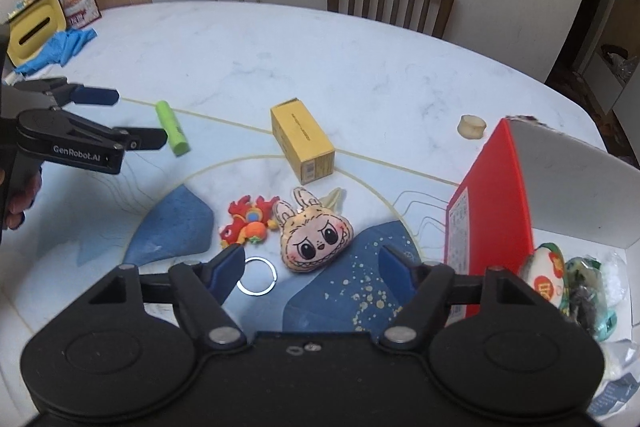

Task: Organize objects
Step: 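Withdraw both tools from the shoebox toward the green stick on the table, then grasp the green stick with the left tool while the right tool grasps the bunny keychain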

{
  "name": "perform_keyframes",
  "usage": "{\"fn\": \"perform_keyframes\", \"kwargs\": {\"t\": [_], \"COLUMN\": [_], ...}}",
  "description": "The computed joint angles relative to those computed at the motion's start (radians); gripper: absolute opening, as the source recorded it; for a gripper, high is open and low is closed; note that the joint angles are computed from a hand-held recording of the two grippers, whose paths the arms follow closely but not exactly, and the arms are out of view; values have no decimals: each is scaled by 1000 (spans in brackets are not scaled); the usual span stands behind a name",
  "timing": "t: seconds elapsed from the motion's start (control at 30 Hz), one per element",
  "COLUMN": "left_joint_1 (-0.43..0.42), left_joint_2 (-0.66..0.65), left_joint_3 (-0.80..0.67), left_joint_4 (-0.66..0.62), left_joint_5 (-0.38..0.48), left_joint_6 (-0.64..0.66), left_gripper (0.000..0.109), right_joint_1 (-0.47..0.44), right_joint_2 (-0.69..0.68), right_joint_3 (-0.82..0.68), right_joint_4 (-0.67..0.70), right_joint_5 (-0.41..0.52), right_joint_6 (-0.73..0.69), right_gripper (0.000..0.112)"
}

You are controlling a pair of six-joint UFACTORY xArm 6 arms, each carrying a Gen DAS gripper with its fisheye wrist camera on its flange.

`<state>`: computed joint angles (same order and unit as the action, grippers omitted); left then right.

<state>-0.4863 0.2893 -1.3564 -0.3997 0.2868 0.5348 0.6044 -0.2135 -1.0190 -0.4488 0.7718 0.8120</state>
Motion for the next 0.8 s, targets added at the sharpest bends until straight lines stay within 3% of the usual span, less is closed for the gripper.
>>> {"fn": "perform_keyframes", "kwargs": {"t": [0.57,0.8], "left_joint_1": [9,7], "left_joint_2": [89,93], "left_joint_3": [-87,-87], "left_joint_4": [-171,-201], "left_joint_5": [39,46], "left_joint_6": [220,244], "left_gripper": [102,84], "right_joint_1": [-64,-76], "right_joint_2": [84,105], "right_joint_3": [-19,-22], "right_joint_4": [77,100], "right_joint_5": [-64,-88], "right_joint_6": [-77,-93], "right_gripper": [63,53]}}
